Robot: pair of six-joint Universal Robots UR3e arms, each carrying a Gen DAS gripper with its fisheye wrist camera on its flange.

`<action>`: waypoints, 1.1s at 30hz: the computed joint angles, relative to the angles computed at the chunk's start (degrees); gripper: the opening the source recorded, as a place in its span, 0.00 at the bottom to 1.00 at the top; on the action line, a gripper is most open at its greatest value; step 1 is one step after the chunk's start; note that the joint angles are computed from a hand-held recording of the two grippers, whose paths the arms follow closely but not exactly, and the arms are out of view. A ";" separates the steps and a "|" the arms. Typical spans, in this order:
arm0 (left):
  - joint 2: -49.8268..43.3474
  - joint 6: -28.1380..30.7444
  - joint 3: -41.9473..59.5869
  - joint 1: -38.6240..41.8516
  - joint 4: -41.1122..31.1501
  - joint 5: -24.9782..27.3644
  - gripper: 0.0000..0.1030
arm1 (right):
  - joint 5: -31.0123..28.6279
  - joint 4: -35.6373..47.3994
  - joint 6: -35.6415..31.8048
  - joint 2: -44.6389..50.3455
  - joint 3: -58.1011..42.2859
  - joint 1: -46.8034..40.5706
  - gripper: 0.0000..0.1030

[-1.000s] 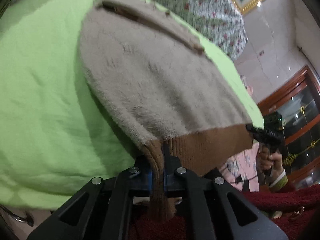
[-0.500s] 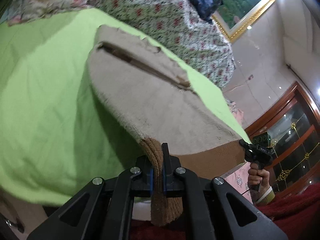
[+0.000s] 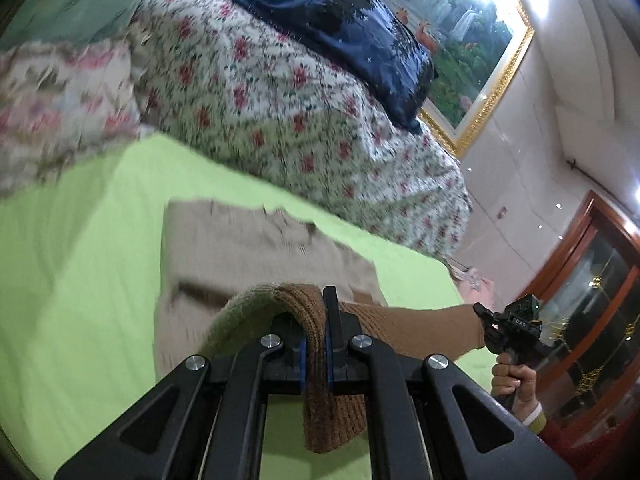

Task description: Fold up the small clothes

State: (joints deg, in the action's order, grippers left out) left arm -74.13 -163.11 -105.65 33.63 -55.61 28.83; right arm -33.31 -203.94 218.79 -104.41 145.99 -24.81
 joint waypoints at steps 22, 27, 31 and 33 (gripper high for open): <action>-73.84 -21.42 75.49 -20.88 -2.09 23.58 0.11 | -25.95 30.78 -1.03 51.07 -60.13 14.66 0.11; -54.30 -16.09 45.49 -19.81 6.46 20.25 0.42 | -33.31 25.01 -5.58 38.21 -46.48 16.91 0.24; -48.48 -11.10 35.93 -24.14 6.39 16.53 0.49 | -29.95 25.10 -14.97 34.07 -43.92 21.83 0.27; -51.57 -9.18 40.71 -27.65 2.51 17.29 0.49 | -27.34 32.68 -20.33 36.89 -49.84 25.10 0.27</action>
